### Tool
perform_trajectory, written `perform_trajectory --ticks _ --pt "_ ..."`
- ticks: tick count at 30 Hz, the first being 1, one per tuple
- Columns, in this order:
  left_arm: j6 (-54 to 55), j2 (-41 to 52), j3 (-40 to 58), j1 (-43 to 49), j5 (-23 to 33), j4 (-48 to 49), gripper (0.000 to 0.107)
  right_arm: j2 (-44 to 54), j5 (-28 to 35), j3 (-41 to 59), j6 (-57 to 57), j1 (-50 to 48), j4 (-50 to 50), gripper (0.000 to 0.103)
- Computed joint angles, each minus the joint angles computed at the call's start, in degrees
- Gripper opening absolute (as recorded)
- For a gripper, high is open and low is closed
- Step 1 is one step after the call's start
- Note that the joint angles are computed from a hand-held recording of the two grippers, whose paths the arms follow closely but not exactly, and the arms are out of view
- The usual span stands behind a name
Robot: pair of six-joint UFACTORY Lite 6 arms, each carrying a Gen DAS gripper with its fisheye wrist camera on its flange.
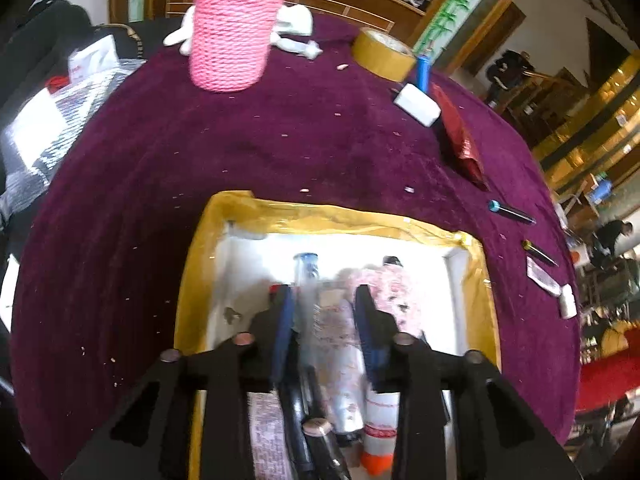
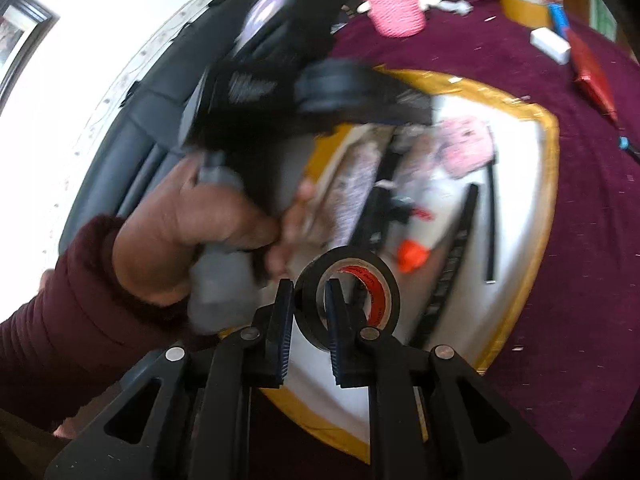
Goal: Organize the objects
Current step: 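Carry lighter and tape roll into the tray and open both tools, then grasp the white pill bottle with the right tool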
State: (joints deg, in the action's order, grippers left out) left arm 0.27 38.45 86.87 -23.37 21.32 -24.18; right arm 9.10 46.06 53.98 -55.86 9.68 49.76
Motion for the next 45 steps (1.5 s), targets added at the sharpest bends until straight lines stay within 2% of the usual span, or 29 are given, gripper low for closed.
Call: perform_trajectory --ticks 1,2,5,8,14,18,22,25,27,31,33,37,41,44,45 --pt "-1.6 -1.4 -1.2 -0.2 -0.6 3.5 0.043 -0.1 -0.7 -0.4 0.0 0.8 0.2 0.014" --pt "-3.0 -2.6 -2.1 -0.3 -0.9 5.8 0.043 0.4 -0.8 -0.4 -0.8 1.3 1.1 0.014" --pt "-2.2 -7.3 -5.0 1.3 0.4 4.8 0.044 2.8 0.0 0.5 -2.0 2.5 2.9 0.014" --pt "-6.2 -13.5 -9.6 2.9 0.1 10.4 0.044 4.1 -2.5 0.3 -2.2 5.8 3.0 0.014" --pt "-5.8 -23.5 -17.8 6.6 0.3 8.6 0.048 7.1 -8.6 0.0 -1.7 12.5 2.1 0.014" --pt "-6.4 -26.3 -20.1 7.9 0.7 7.4 0.049 7.6 -13.6 -0.4 0.0 16.3 0.7 0.014" --pt "-7.4 -27.8 -21.3 7.0 -0.1 7.2 0.054 8.8 -14.6 1.5 3.0 16.5 -2.5 0.017" --pt "-3.5 -27.2 -20.5 6.9 1.1 1.9 0.054 5.2 -14.5 -0.1 2.7 15.5 -3.4 0.019" --pt "-0.4 -26.6 -19.9 6.4 1.7 -2.8 0.054 -1.6 -16.0 -4.7 2.5 13.7 -4.4 0.021" --pt "0.7 -25.1 -18.2 2.8 1.9 -6.9 0.054 -8.6 -13.2 -9.6 -1.2 1.7 -3.8 0.044" --pt "-0.5 -24.0 -16.8 0.0 2.0 -7.1 0.054 -9.5 -10.1 -10.6 -3.8 -9.3 -4.2 0.045" --pt "-5.5 -17.7 -8.9 -8.1 3.1 -4.0 0.054 -4.6 -6.4 -7.6 -8.0 -27.1 -4.9 0.045" --pt "-11.7 -7.2 4.6 -16.2 6.8 0.1 0.054 1.2 -4.1 1.0 -9.4 -43.3 -8.9 0.045" --pt "-18.1 0.8 16.0 -21.6 9.9 4.4 0.054 11.2 -1.1 16.7 -8.5 -52.8 -12.1 0.044" --pt "-19.3 3.4 19.8 -22.8 11.1 4.9 0.054 15.6 -3.0 22.7 -7.9 -55.0 -11.3 0.044"
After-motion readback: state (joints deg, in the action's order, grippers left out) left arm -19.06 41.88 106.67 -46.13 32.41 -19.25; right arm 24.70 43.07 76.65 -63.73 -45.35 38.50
